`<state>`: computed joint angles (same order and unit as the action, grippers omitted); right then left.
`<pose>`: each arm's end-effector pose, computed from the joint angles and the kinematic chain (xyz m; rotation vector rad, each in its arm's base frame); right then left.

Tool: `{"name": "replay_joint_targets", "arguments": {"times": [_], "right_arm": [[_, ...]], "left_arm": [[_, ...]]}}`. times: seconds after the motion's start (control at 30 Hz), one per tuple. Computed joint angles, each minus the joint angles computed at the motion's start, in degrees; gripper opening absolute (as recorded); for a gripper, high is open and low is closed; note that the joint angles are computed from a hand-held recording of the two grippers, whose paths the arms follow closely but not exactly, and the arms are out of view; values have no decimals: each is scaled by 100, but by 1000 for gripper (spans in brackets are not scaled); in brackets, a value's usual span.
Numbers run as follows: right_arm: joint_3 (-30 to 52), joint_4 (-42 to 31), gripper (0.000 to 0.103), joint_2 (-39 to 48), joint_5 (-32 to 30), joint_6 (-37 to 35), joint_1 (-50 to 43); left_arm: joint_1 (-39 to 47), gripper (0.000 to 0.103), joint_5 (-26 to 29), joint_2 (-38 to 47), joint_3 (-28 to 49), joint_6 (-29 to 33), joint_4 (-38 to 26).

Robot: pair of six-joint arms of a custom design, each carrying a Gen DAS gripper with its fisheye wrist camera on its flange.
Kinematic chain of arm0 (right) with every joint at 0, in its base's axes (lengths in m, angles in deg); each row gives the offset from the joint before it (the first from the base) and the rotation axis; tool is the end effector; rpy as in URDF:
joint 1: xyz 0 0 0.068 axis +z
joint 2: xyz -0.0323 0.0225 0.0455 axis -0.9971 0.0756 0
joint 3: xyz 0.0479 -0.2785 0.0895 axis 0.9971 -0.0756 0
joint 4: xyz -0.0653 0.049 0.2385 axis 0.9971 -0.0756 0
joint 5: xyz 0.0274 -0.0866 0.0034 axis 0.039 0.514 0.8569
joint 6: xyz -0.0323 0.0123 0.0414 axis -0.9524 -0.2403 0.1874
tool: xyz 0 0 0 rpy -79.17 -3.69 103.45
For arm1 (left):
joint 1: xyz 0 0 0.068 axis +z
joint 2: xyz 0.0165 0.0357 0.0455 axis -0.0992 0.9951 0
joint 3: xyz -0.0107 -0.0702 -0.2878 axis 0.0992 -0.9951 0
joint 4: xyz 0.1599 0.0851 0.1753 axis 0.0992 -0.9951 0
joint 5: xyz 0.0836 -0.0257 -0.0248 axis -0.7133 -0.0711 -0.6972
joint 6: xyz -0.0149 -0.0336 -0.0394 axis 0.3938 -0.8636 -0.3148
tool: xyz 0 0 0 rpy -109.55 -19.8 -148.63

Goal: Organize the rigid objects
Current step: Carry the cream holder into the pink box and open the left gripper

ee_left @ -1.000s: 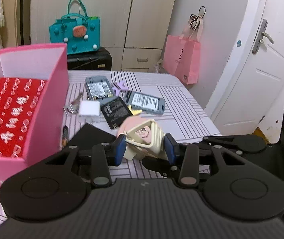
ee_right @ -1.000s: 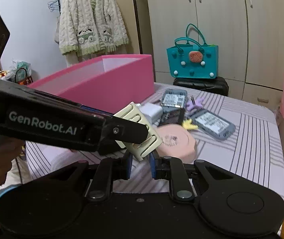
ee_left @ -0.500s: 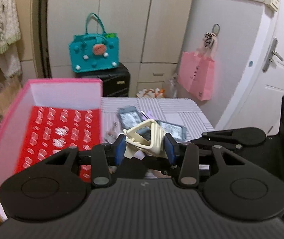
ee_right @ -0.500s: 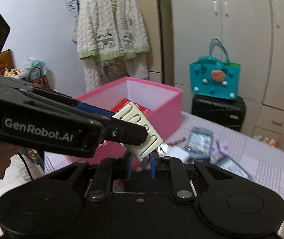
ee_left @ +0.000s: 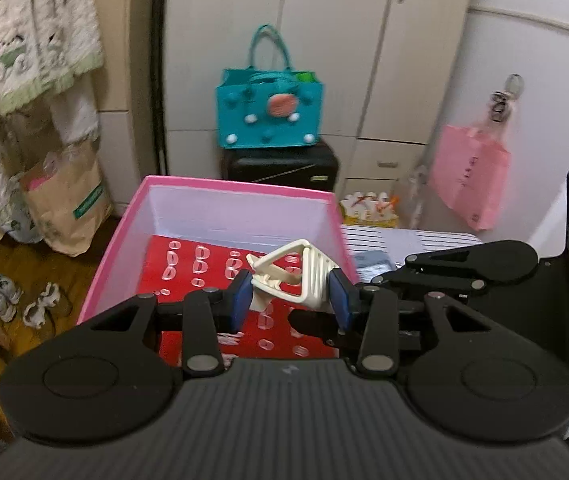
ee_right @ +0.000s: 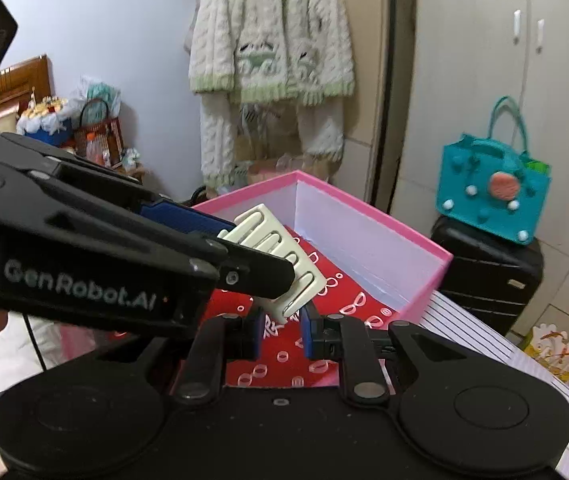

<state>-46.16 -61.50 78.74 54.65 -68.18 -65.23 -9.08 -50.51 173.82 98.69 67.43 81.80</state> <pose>0.2883 0.1167 0.1614 -0.7352 2.1002 0.3605 0.3021 -0.0261 0.2161 0.1775 2.2419 -0.3029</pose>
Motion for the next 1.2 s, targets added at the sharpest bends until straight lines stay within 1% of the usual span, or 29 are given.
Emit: {"name": "replay_joint_targets", "arguments": {"times": [0.13,0.27,0.37,0.43,0.53,0.63,0.7,0.73,0.77,0.83,0.9,1.0,1.07,1.13,1.2], "right_arm": [[965,-673,22,699,-79,-74,44],[1873,-1481,22,1250,-62,-218,116],[2446,-1975,22,1611,-49,-239,134],[2843,-2301,22,1870,-21,-249,153],[3305,-2646,22,2166,66,-268,203],[3555,-2731,22,2352,113,-330,243],[3667,-2784,22,2420,120,-390,241],[3684,-2766,23,2435,90,-407,230],[3656,-2702,25,2431,98,-418,222],[3594,-2574,27,2419,143,-437,194],[3484,-2427,29,2363,97,-386,152],[3207,-2251,30,2143,-9,-269,79],[2934,-2167,32,1876,-119,-348,13],[2609,-2038,38,1566,-184,-405,-48],[2320,-1948,39,1269,-271,-436,-112]], "left_arm": [[244,40,70,654,461,46,-60],[395,40,82,1185,1045,116,-522],[417,40,-30,1562,1474,213,-787],[475,40,5,1849,1833,211,-1077],[568,40,57,2183,2230,223,-1321],[633,40,43,2315,2335,187,-1274],[677,42,72,2386,2371,116,-1237],[683,46,22,2379,2320,92,-1146],[661,48,-88,2354,2262,104,-1063],[582,50,-405,2264,2088,233,-865],[599,53,-423,2204,1994,283,-770],[633,54,-316,2124,2012,353,-966],[649,54,-254,1975,1875,431,-943],[652,54,-266,1796,1774,534,-1050],[661,54,-294,1627,1702,633,-1160]]}}
